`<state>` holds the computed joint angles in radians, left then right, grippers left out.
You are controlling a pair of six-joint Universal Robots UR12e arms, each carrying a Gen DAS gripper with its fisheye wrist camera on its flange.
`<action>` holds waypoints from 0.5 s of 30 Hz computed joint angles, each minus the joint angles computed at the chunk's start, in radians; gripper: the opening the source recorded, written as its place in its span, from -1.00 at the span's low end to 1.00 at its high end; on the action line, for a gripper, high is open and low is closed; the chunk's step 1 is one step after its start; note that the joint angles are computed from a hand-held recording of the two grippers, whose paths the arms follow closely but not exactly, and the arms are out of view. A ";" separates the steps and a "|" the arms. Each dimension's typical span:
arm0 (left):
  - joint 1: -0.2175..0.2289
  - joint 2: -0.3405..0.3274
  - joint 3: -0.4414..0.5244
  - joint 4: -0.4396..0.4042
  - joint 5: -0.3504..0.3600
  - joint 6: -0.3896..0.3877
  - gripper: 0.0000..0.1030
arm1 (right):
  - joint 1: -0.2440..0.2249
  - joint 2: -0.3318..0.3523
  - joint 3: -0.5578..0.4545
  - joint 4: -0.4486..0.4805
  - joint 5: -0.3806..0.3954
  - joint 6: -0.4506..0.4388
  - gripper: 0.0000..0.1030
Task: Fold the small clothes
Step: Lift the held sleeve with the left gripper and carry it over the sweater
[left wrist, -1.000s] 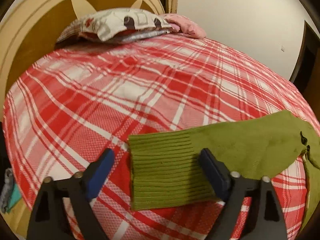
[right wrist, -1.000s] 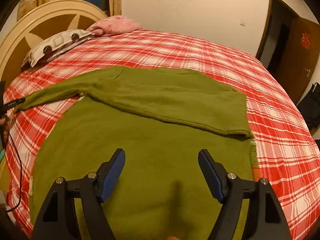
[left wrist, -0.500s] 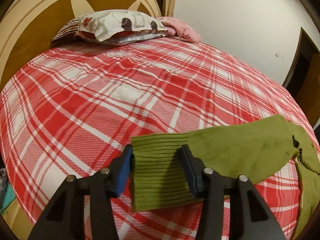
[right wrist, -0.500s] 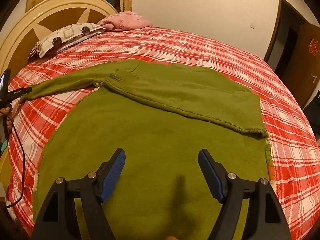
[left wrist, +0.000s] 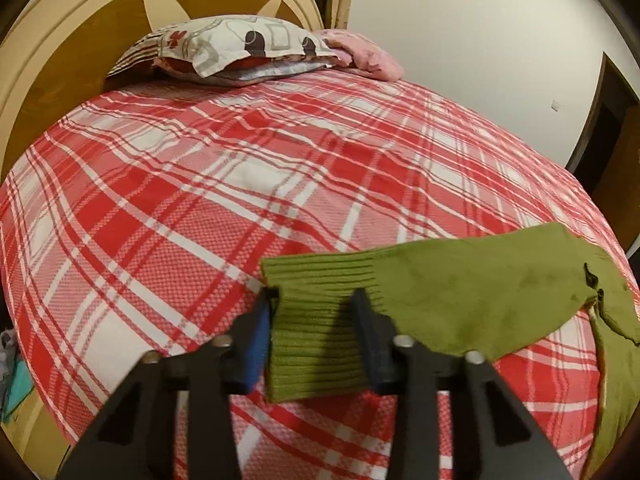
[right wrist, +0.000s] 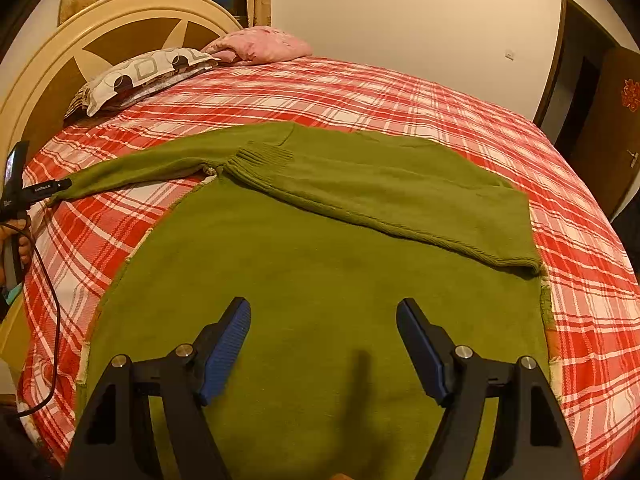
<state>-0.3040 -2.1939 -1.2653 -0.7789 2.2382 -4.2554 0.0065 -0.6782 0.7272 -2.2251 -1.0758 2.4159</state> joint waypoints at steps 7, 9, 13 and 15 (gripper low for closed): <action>0.000 -0.005 0.001 0.023 -0.005 -0.006 -0.41 | 0.001 -0.005 0.010 -0.002 0.009 -0.001 0.47; 0.000 -0.007 0.000 0.029 -0.001 -0.008 -0.38 | 0.001 -0.007 0.013 -0.003 0.012 0.000 0.47; 0.002 -0.002 -0.010 0.058 -0.014 0.007 -0.69 | 0.000 -0.011 0.021 -0.008 0.017 0.002 0.47; 0.006 0.007 -0.031 0.114 -0.037 0.009 -0.80 | -0.002 -0.010 0.020 -0.007 0.020 0.005 0.47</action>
<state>-0.2984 -2.1874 -1.2959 -0.6650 2.2015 -4.2466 0.0049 -0.6885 0.7477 -2.2318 -1.0555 2.4214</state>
